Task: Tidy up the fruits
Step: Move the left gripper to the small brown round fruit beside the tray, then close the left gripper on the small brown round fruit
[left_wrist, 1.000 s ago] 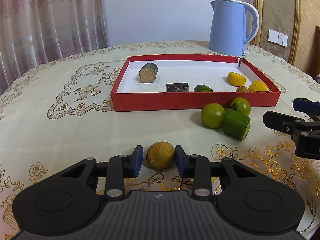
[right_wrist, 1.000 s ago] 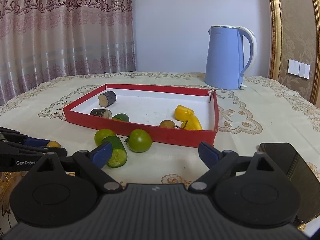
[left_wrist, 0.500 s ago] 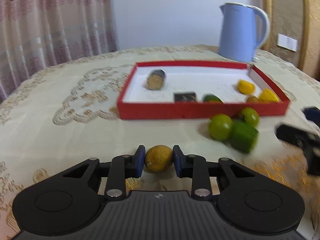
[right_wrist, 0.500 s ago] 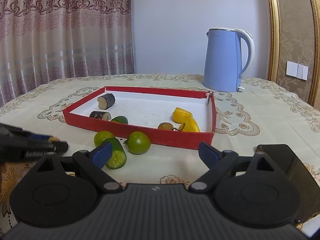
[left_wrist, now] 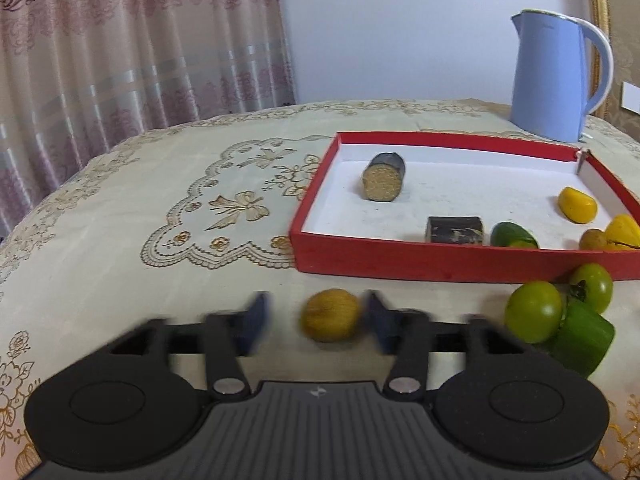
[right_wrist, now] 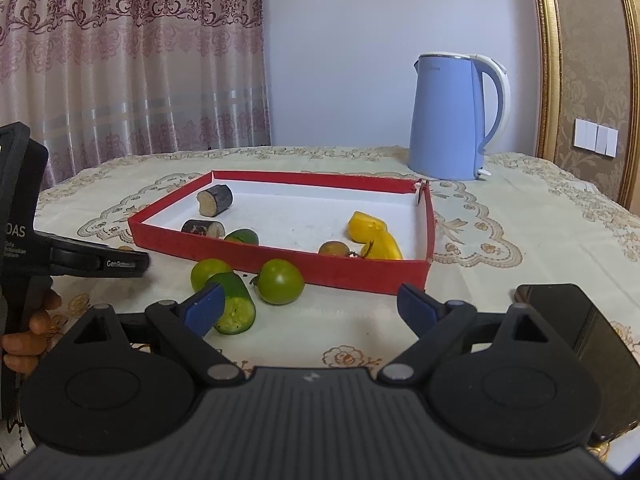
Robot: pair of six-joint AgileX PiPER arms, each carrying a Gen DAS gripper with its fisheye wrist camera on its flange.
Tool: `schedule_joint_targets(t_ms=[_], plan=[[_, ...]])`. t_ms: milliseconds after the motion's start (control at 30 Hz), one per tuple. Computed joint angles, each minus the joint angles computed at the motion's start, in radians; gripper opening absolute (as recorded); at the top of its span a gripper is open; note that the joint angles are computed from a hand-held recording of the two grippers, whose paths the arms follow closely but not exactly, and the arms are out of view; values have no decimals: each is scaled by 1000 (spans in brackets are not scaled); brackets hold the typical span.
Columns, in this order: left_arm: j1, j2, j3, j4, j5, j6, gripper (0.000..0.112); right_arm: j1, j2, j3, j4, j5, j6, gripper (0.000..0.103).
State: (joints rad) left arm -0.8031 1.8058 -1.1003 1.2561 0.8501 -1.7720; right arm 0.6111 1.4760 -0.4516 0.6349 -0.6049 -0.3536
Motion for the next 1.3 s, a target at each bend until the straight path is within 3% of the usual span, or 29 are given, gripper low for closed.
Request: schedule_joint_targets(t_ms=[300, 733, 1200, 1300], plan=[[22, -29, 37, 7, -67, -25, 76, 7, 14, 0, -6, -9, 7, 92], [-9, -2, 15, 21, -12, -6, 76, 4, 17, 21, -31, -33, 46, 93], [-7, -19, 40, 53, -56, -26, 34, 9, 19, 24, -36, -38, 48, 93], [-6, -20, 42, 56, -61, -29, 33, 11, 18, 24, -39, -38, 51, 93]])
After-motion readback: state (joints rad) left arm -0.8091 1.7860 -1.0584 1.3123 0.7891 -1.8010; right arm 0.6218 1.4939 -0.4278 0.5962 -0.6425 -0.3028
